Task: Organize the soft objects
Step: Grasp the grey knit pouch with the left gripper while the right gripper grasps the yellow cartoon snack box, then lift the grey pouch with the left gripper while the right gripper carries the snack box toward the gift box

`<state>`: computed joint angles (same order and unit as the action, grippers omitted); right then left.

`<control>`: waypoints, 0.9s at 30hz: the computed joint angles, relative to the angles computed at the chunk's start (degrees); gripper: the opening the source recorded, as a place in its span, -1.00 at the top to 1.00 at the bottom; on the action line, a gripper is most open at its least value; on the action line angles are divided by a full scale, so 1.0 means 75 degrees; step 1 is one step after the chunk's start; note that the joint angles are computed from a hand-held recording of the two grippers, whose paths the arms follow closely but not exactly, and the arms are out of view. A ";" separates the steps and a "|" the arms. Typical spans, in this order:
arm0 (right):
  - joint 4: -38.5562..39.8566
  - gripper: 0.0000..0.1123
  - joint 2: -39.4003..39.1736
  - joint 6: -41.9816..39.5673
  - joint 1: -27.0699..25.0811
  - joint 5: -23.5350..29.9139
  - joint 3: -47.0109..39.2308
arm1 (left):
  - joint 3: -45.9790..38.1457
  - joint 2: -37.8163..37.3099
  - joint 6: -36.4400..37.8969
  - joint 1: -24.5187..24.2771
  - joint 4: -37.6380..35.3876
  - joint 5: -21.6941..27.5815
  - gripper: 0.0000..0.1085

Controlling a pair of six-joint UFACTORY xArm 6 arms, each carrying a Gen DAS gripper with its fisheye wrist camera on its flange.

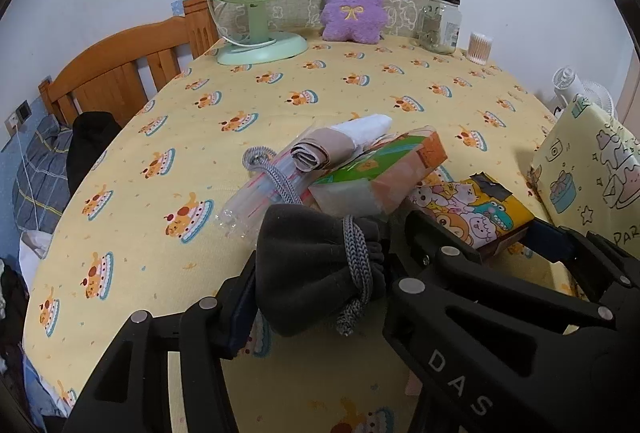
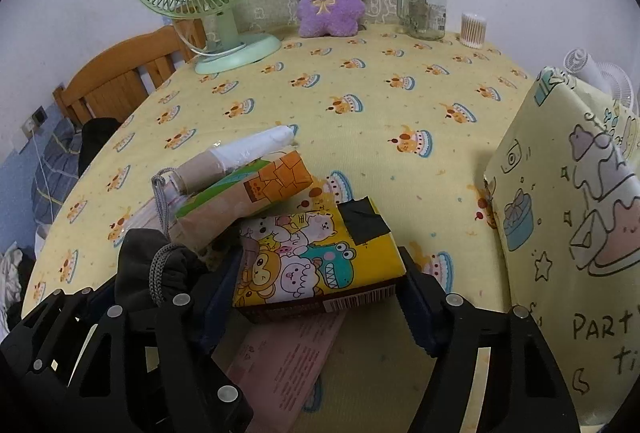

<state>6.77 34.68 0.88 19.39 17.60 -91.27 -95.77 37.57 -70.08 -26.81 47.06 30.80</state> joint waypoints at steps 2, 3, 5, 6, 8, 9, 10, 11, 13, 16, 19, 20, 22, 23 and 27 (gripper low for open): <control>-0.0019 -0.33 -0.0098 0.0025 -0.0003 -0.0044 0.0100 | 0.0082 -0.0092 -0.0045 -0.0015 0.0035 0.0000 -0.10; -0.0066 -0.33 -0.0149 0.0053 -0.0005 -0.0025 0.0130 | 0.0109 -0.0125 -0.0035 -0.0019 0.0019 -0.0015 -0.10; -0.0197 -0.33 -0.0251 0.0113 -0.0011 -0.0011 0.0203 | 0.0243 -0.0244 -0.0186 -0.0027 0.0157 -0.0079 -0.10; -0.0250 -0.33 -0.0289 0.0147 -0.0013 -0.0042 0.0242 | 0.0299 -0.0304 -0.0242 -0.0036 0.0222 -0.0088 -0.10; -0.0304 -0.33 -0.0432 0.0181 -0.0011 -0.0140 0.0393 | 0.0418 -0.0433 -0.0384 -0.0053 0.0388 -0.0115 -0.10; -0.0360 -0.33 -0.0508 0.0235 -0.0010 -0.0193 0.0470 | 0.0479 -0.0505 -0.0473 -0.0064 0.0491 -0.0118 -0.10; -0.0391 -0.33 -0.0560 0.0266 -0.0003 -0.0233 0.0527 | 0.0535 -0.0578 -0.0573 -0.0077 0.0612 -0.0117 -0.10; -0.0400 -0.33 -0.0646 0.0283 0.0001 -0.0317 0.0620 | 0.0595 -0.0644 -0.0636 -0.0086 0.0687 -0.0123 -0.10; -0.0443 -0.33 -0.0759 0.0336 0.0004 -0.0396 0.0716 | 0.0696 -0.0775 -0.0803 -0.0106 0.0871 -0.0127 -0.10; -0.0531 -0.33 -0.0957 0.0416 0.0006 -0.0539 0.0883 | 0.0837 -0.0963 -0.1009 -0.0127 0.1115 -0.0146 -0.10; -0.0622 -0.33 -0.1129 0.0504 0.0004 -0.0634 0.0994 | 0.0924 -0.1118 -0.1174 -0.0157 0.1328 -0.0140 -0.10; -0.0666 -0.33 -0.1201 0.0538 0.0002 -0.0689 0.1056 | 0.0948 -0.1168 -0.1215 -0.0167 0.1384 -0.0141 -0.10; -0.0793 -0.33 -0.1336 0.0650 -0.0003 -0.0771 0.1165 | 0.1002 -0.1278 -0.1319 -0.0191 0.1517 -0.0137 -0.09; -0.0823 -0.33 -0.1388 0.0672 -0.0004 -0.0809 0.1215 | 0.1010 -0.1314 -0.1344 -0.0201 0.1549 -0.0124 -0.09; -0.0961 -0.33 -0.1618 0.0783 -0.0001 -0.0948 0.1372 | 0.1134 -0.1544 -0.1533 -0.0240 0.1814 -0.0089 -0.09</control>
